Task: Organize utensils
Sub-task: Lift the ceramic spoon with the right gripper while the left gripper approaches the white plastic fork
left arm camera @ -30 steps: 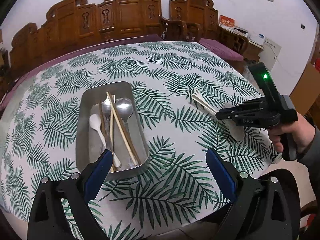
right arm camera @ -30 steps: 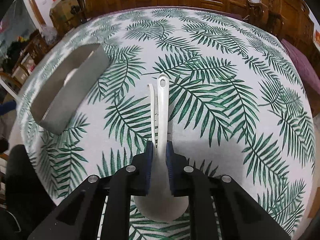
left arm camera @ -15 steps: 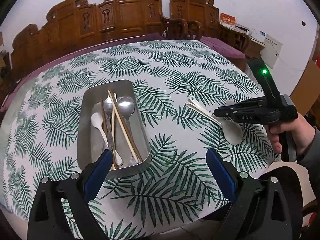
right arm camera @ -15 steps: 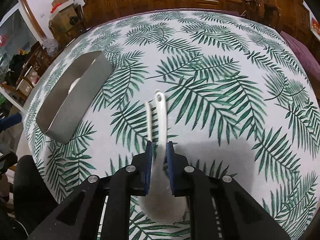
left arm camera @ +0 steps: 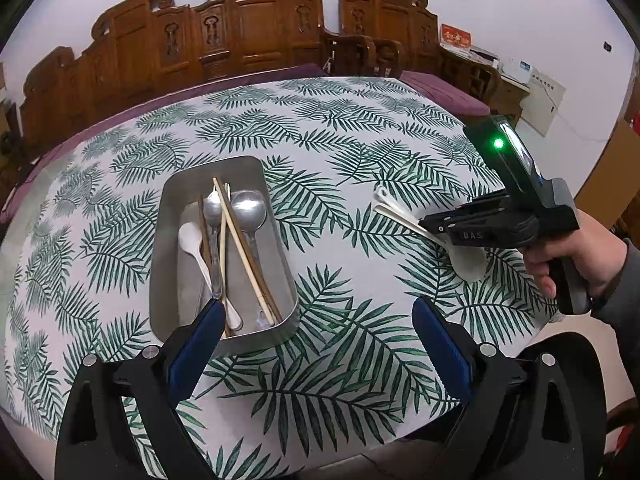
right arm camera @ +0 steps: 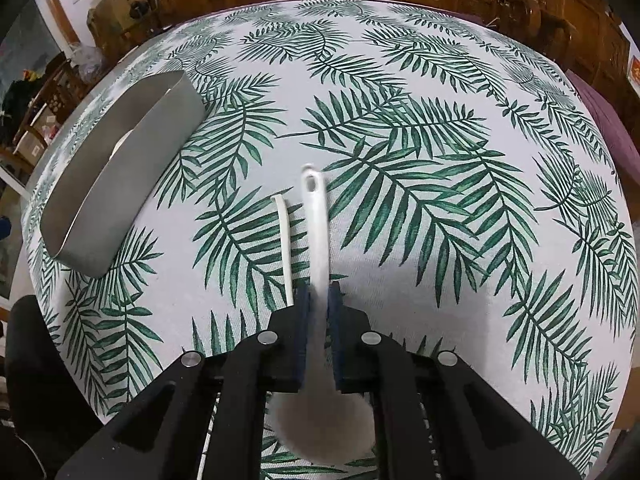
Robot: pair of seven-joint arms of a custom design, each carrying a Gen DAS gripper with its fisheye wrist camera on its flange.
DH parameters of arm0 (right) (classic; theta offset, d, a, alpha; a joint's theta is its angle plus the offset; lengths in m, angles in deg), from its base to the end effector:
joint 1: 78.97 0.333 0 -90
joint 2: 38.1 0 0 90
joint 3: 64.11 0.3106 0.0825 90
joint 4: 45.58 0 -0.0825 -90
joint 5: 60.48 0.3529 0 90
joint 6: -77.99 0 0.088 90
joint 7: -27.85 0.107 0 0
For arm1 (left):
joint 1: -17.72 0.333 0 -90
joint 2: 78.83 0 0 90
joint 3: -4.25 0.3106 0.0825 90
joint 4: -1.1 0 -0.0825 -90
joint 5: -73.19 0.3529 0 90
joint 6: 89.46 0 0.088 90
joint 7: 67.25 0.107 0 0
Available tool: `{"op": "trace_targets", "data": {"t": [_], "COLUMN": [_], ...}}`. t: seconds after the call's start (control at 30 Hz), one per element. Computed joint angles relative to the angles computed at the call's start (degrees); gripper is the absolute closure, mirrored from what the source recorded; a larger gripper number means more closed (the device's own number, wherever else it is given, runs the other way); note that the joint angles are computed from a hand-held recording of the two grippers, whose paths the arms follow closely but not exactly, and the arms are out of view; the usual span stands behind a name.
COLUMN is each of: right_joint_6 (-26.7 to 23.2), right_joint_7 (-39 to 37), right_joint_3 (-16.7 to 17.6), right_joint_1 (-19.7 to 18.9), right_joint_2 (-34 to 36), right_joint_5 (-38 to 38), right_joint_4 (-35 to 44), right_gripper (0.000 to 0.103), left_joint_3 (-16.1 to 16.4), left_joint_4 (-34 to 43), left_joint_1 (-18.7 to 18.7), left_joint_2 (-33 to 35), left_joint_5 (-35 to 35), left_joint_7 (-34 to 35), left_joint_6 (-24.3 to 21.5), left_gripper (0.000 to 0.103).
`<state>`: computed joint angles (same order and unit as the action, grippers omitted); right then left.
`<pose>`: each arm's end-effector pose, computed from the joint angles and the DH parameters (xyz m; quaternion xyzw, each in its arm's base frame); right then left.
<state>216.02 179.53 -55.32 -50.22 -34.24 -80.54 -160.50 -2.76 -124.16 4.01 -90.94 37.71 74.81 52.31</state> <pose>0.4548 0.3448 0.4685 -0.6180 0.7572 -0.1178 0.1756 0.4678 -0.1793 0.5380 -0.3203 0.8879 -0.3164 0.0945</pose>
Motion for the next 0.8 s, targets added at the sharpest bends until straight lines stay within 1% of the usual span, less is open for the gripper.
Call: {"op": "trace_targets", "data": {"t": [0.1, 0.17, 0.23, 0.3, 0.37, 0.53, 0.8], "right_joint_6": [-3.43, -4.42, -3.12, -0.52, 1.05, 0.94, 0.91], "right_joint_7": [-1.1, -1.44, -1.23, 0.87, 2.94, 7.02, 11.3], "right_joint_3": [0.16, 0.09, -0.06, -0.17, 0.01, 1.43, 4.18], "right_joint_1": [0.56, 0.93, 0.9, 0.77, 0.49, -0.81, -3.78], "right_joint_2": [1.55, 1.91, 1.13, -0.82, -2.95, -8.79, -16.99], "right_joint_5": [-1.3, -1.74, -1.33, -2.14, -3.52, -6.58, -6.67], "right_joint_4": [2.61, 3.25, 2.09, -0.38, -2.38, -6.8, -15.67], "right_gripper": [0.092, 0.092, 0.093, 0.093, 0.092, 0.092, 0.092], "left_joint_3": [-0.33, -0.5, -0.77, -0.98, -1.13, -2.04, -4.68], "left_joint_4": [-0.19, -0.15, -0.04, 0.06, 0.27, 1.59, 4.59], "left_joint_1": [-0.19, -0.34, -0.49, -0.71, -0.93, -1.64, -3.25], "left_joint_2": [-0.08, -0.01, 0.2, 0.29, 0.53, 2.03, 5.96], "left_joint_5": [0.31, 0.61, 1.09, 1.53, 1.82, 2.34, 3.48], "left_joint_7": [-0.22, -0.48, -0.76, -0.96, -1.09, -2.89, -7.91], "left_joint_6": [0.22, 0.21, 0.59, 0.78, 1.02, 1.15, 1.2], "left_gripper": [0.013, 0.013, 0.013, 0.013, 0.013, 0.013, 0.013]}}
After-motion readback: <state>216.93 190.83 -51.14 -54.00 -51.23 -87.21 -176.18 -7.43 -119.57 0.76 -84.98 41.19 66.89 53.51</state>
